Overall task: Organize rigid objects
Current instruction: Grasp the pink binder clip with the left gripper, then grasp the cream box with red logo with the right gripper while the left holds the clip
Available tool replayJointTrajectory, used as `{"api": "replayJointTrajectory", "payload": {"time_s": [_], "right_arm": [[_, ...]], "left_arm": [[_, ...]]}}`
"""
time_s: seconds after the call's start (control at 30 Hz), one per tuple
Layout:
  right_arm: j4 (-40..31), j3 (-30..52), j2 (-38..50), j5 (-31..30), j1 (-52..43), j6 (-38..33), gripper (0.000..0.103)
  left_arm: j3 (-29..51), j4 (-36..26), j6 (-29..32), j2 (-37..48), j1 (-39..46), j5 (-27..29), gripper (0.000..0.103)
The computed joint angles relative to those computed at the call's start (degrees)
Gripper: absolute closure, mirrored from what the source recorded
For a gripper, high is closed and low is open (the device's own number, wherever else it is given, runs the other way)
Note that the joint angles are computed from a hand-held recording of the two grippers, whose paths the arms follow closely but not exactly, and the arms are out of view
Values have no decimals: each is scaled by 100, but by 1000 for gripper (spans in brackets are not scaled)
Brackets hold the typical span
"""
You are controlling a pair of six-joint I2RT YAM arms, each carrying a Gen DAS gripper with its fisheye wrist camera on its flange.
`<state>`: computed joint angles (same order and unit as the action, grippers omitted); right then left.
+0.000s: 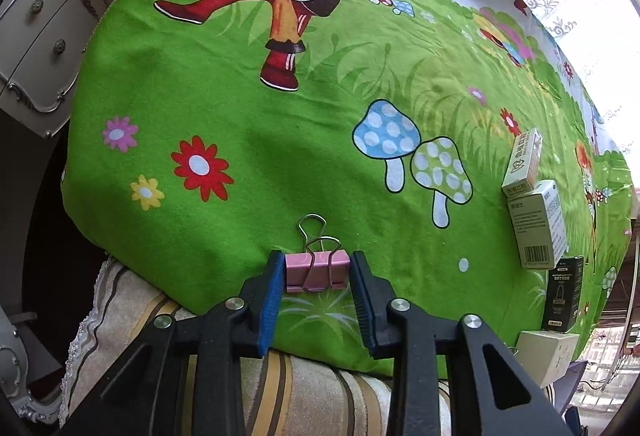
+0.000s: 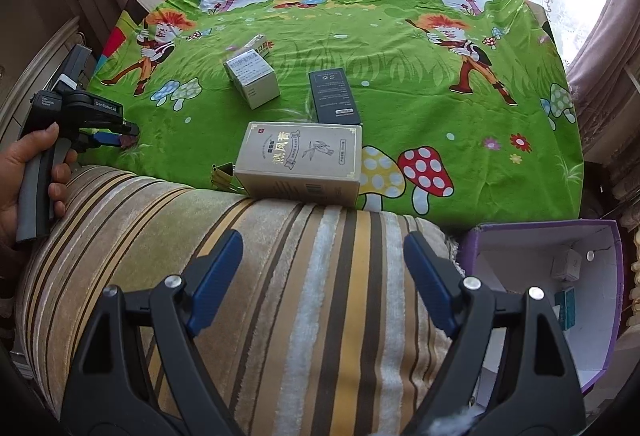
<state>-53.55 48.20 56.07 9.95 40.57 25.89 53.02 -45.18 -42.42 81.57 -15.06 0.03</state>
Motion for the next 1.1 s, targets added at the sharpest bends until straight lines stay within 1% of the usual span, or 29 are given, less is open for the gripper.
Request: {"api": "replayJointTrajectory", "payload": {"time_s": [0.17,0.37,0.57,0.67,0.83,0.9,1.1], "right_arm": [[239,217,556,46,45,-65,16],[389,463,1149,-171,-92,-172,15],[476,723,1688,-297,-236,-159,15],[538,870,1957,-316,-281,-137,15],[597,1093,2336,-268,-242,-169,15],[622,1145,2445,-202,-215,-183,10],[651,1235,2612,-42,-289,-148,10]], "left_arm": [[24,205,54,-64,-262,236,69],[-8,458,53,-286,-691,352,69],[-92,710,5,-546,-1201,172,69],[-136,724,10,-690,-1373,33,69],[-273,808,-18,-854,-1434,36,69],[-354,832,10,-948,-1408,93,69],[-436,973,41,-916,-1386,238,69]]}}
